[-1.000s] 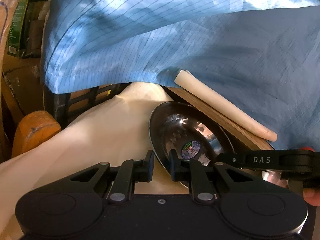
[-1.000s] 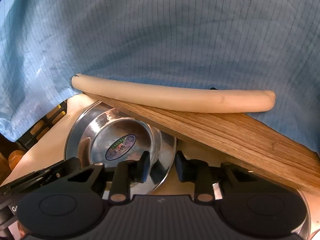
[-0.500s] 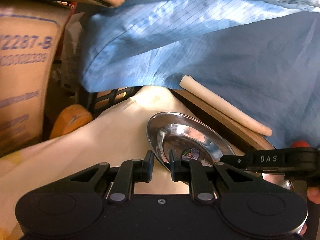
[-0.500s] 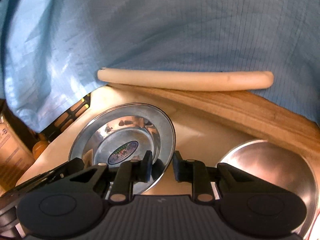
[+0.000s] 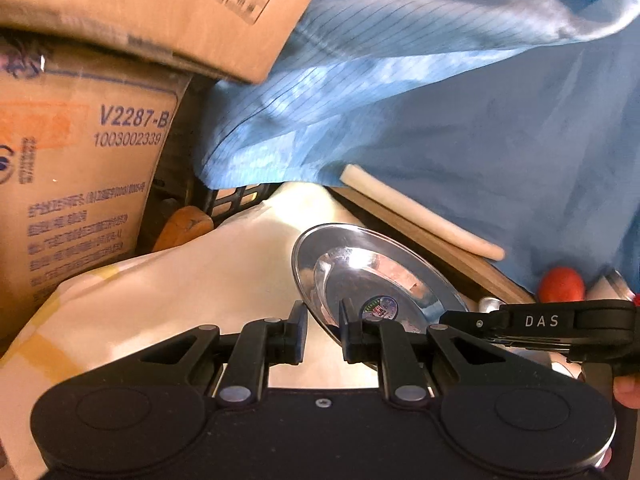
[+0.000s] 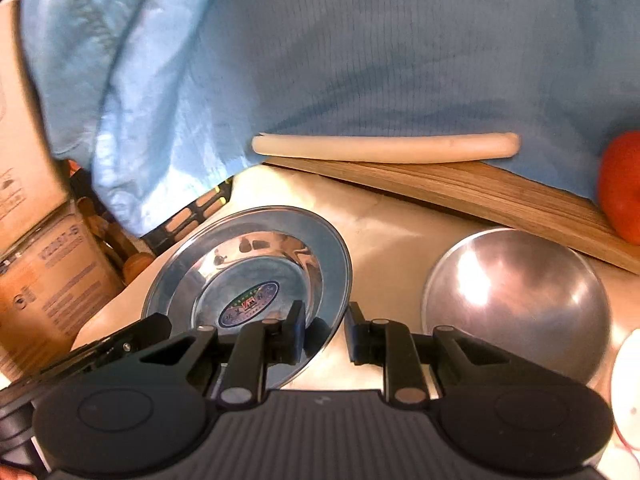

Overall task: Organize plates and bowls
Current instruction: 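Carry the dark plate with both grippers and lower it onto the steel plates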

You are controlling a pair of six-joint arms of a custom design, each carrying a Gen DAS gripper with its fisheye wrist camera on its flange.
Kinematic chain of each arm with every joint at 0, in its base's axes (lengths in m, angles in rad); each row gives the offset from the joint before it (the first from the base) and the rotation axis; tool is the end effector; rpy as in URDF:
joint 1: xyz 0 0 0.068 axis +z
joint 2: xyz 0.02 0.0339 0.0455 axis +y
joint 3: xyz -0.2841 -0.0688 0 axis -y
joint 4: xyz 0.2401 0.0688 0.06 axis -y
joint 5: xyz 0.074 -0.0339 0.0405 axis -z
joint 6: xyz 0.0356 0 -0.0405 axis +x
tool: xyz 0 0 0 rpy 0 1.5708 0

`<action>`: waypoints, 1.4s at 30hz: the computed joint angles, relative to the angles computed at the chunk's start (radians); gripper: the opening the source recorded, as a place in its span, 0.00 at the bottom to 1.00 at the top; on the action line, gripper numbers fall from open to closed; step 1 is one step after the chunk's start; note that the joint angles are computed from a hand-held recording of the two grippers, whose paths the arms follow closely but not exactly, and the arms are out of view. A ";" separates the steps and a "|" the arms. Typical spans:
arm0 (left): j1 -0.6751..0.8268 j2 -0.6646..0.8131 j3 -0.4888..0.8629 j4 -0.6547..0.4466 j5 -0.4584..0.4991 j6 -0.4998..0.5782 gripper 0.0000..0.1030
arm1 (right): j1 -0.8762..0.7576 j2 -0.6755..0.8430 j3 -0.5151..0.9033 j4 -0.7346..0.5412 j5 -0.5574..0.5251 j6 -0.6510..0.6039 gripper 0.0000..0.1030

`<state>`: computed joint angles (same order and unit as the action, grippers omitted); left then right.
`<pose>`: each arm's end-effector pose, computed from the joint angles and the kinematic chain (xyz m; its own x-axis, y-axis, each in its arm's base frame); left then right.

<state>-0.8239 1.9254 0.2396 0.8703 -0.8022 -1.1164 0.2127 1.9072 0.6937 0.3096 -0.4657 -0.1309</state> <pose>0.1671 -0.1429 0.0626 -0.3746 -0.5148 -0.7712 -0.3675 0.8460 -0.3862 0.3088 0.0831 0.0946 -0.7014 -0.2708 -0.6593 -0.5564 0.7861 0.2691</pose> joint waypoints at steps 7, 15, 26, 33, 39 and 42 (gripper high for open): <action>-0.167 -0.102 0.037 -0.203 -0.082 -0.080 0.17 | -0.094 -0.154 -0.151 -0.006 -0.043 -0.042 0.23; -0.317 -0.081 0.114 -0.304 -0.122 -0.149 0.17 | -0.251 -0.277 -0.282 -0.038 -0.100 -0.137 0.23; -0.426 -0.030 0.240 -0.492 -0.131 -0.202 0.20 | -0.482 -0.344 -0.341 -0.195 -0.200 -0.347 0.23; -0.472 0.022 0.323 -0.631 -0.140 -0.246 0.22 | -0.536 -0.325 -0.355 -0.229 -0.205 -0.417 0.24; -0.492 0.050 0.365 -0.705 -0.138 -0.233 0.24 | -0.550 -0.312 -0.360 -0.245 -0.195 -0.445 0.25; -0.496 0.056 0.383 -0.742 -0.135 -0.224 0.25 | -0.555 -0.308 -0.355 -0.265 -0.192 -0.461 0.25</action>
